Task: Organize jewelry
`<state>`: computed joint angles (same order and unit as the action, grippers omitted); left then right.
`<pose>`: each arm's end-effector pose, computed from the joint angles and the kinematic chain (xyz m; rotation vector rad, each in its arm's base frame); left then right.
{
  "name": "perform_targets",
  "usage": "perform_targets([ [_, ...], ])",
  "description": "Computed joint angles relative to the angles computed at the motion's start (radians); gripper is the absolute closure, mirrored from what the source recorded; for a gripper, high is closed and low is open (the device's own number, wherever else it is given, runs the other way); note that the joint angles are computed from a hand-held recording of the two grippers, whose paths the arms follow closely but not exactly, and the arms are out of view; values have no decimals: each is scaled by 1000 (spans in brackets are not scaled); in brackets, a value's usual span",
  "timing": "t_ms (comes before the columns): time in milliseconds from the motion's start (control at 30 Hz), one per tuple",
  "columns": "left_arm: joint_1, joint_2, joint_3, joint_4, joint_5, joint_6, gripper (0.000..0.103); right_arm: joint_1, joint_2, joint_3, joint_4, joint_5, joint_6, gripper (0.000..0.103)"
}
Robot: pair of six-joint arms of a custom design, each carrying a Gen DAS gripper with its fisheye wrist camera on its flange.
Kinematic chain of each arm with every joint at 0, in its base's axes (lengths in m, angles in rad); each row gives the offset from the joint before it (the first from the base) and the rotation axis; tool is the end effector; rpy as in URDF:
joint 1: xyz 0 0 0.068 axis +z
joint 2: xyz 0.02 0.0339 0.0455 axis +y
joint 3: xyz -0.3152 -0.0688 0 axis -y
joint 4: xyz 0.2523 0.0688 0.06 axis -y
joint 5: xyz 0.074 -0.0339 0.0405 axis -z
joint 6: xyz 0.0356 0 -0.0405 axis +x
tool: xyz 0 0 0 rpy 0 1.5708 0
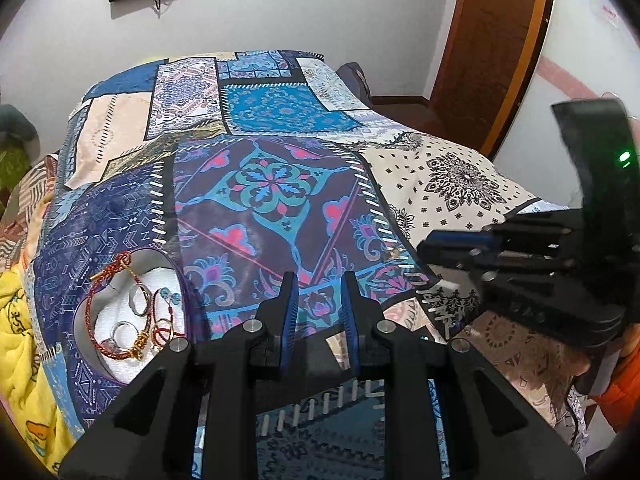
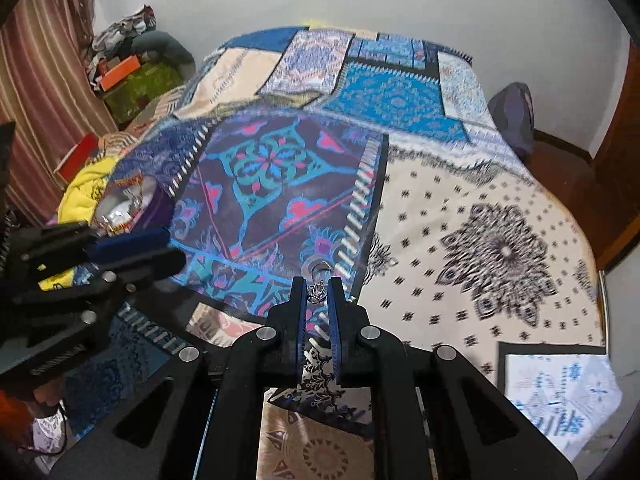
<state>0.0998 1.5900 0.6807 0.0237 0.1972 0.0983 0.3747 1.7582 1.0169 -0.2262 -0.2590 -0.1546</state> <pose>0.2965 0.0227 0.1821 0.0842 2.4376 -0.1540 0.3381 0.1427 0.2078 -0.7636 2.4243 0.4155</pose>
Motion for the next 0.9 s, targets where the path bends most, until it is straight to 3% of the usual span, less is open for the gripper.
perform_targets([
  [467, -40, 33, 57, -60, 38, 0, 83, -66, -86, -46, 50, 0, 45, 94],
  [533, -68, 63, 81, -66, 40, 0, 79, -82, -88, -49, 49, -2, 45, 94],
  [600, -96, 100, 103, -61, 35, -6, 69, -99, -92, -53, 47, -10, 42, 94],
  [900, -141, 299, 250, -122, 25, -43, 69, -139, -97, -66, 54, -34, 32, 94],
])
